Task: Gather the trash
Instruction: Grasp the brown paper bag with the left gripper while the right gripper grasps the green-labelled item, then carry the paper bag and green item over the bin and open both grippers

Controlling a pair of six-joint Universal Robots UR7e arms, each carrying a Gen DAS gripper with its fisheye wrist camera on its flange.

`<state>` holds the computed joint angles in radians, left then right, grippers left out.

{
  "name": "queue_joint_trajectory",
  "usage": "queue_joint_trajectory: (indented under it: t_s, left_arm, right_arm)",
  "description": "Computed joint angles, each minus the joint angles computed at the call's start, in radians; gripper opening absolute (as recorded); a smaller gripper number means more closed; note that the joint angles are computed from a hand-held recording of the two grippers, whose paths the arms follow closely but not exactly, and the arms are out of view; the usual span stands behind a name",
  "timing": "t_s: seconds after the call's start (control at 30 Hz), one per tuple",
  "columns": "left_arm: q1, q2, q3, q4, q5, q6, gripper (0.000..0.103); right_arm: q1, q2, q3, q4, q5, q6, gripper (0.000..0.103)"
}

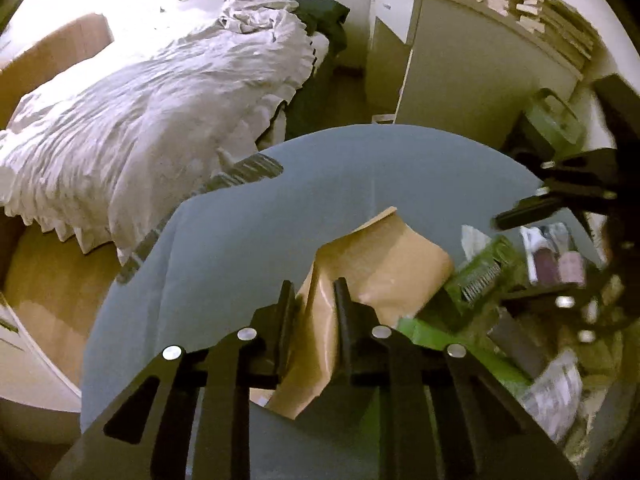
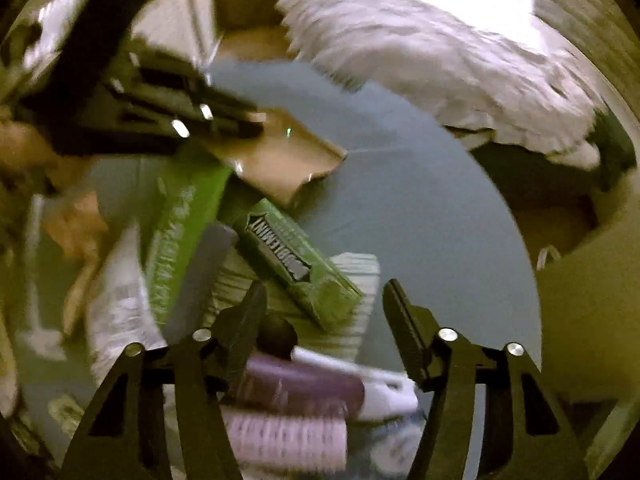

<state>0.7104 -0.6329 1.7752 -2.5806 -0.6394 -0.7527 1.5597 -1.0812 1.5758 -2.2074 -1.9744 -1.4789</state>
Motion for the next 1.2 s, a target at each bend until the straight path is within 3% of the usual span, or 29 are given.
queue_joint_trajectory:
  t_s: [0.2,0.33,0.5,0.63,0.87,1.0,1.2]
  left_arm:
    - [-0.014,-0.001,0.003,0.033,0.012,-0.009,0.019]
    - [-0.024,-0.013,0.030,-0.032,0.035,-0.040,0.018]
    - [-0.049,-0.031,0.067,-0.172,0.054,-0.082,0.018]
    - [-0.070,-0.009,0.031,-0.222,0.059,-0.055,0.018]
    - [-0.092,0.066,-0.081,-0.294,0.021,-0.003,0.018]
    - [-0.101,0.124,-0.165,-0.306,-0.016,0.028,0.018]
    - [-0.082,0.267,-0.394,-0.277,-0.118,0.089,0.018]
  right_arm:
    - [0.007,0.015,0.001,-0.006,-0.003,-0.008,0.045]
    - [-0.015,0.002,-0.037,0.063,0.065,0.094,0.038]
    - [-0.084,-0.034,-0.179,0.267,0.295,0.316,0.029]
    - [-0.147,-0.066,-0.234,0.342,0.448,0.396,0.024]
    - [-0.217,-0.101,-0.241,0.341,0.509,0.431,0.023]
    - [-0.273,-0.124,-0.260,0.343,0.667,0.479,0.023]
    - [-0.382,-0.115,-0.298,0.187,0.855,0.645,0.023]
